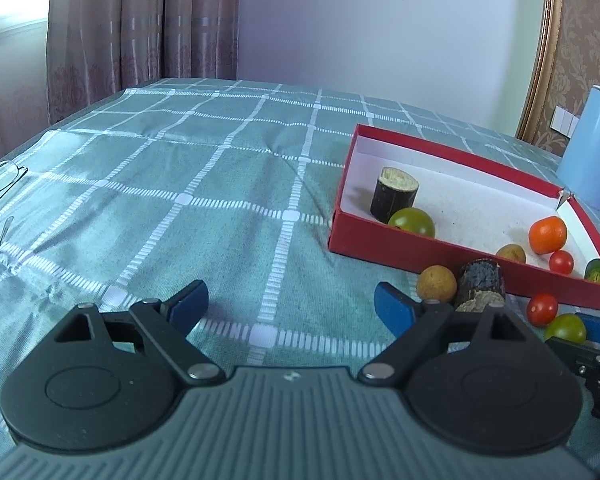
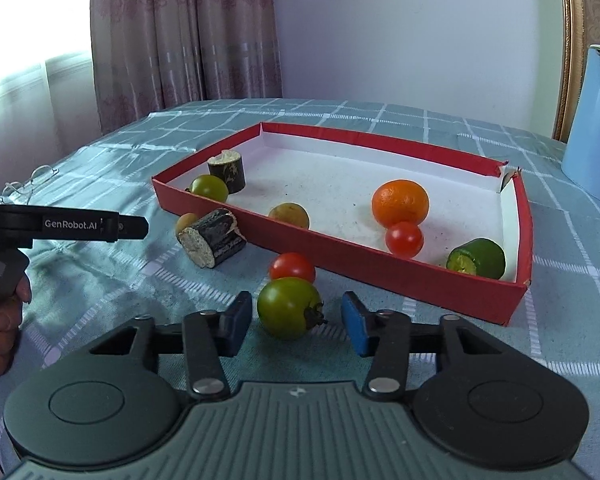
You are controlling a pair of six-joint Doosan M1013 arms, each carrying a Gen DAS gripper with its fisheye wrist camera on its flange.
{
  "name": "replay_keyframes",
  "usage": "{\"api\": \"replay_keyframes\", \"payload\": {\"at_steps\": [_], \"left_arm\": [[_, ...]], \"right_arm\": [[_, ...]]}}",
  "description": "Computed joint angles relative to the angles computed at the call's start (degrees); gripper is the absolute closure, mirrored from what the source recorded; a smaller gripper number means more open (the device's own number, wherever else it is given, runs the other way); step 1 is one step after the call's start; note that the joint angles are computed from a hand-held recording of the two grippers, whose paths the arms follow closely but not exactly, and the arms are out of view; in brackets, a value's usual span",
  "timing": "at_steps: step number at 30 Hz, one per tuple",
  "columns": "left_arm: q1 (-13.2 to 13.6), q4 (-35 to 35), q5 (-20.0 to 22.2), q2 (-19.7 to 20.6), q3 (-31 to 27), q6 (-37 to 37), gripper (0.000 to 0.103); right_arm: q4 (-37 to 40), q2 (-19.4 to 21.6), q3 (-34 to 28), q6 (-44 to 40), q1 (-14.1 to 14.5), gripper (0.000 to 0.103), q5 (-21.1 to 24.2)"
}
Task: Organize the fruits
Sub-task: 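Grasp the green tomato beside the box with the right tool, then lower the green tomato into the red box and open the right tool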
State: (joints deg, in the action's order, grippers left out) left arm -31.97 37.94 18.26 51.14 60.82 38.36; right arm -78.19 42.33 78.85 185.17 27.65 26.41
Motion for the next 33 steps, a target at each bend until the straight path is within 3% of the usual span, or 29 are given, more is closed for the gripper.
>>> {"api": "replay_keyframes", "payload": {"at_steps": [4, 8, 14, 18, 24, 33], "left_arm": [[0.0, 0.0, 0.2, 0.0, 0.0, 0.2, 0.014], [0.0, 0.0, 0.2, 0.0, 0.0, 0.2, 0.014], [0.0, -0.2, 0.2, 0.0, -0.1, 0.3, 0.013], [0.0, -0.1, 0.2, 0.0, 0.0, 0.3, 0.013], [0.0, -0.1, 0.3, 0.0, -0.1, 0.3, 0.013], [0.0, -0.1, 0.3, 0.0, -0.1, 0.4, 0.013]], "right_arm": [[1.2, 0.1, -0.1, -1.3, -0.2, 0.069, -0.9], [0.3, 0.2, -0.2, -0.5, 0.0, 0.070, -0.1], [-12.7, -1.3, 3.1, 15.4, 0.1, 0.070, -0.1], [-19.4, -2.5, 5.1, 23.6, -0.2, 0.070, 2.8], [-16.6, -2.6, 3.4, 21.0, -1.8, 0.070, 7.5], [-8.5, -0.8, -0.1, 14.3, -3.9, 0.067, 7.4]]}}
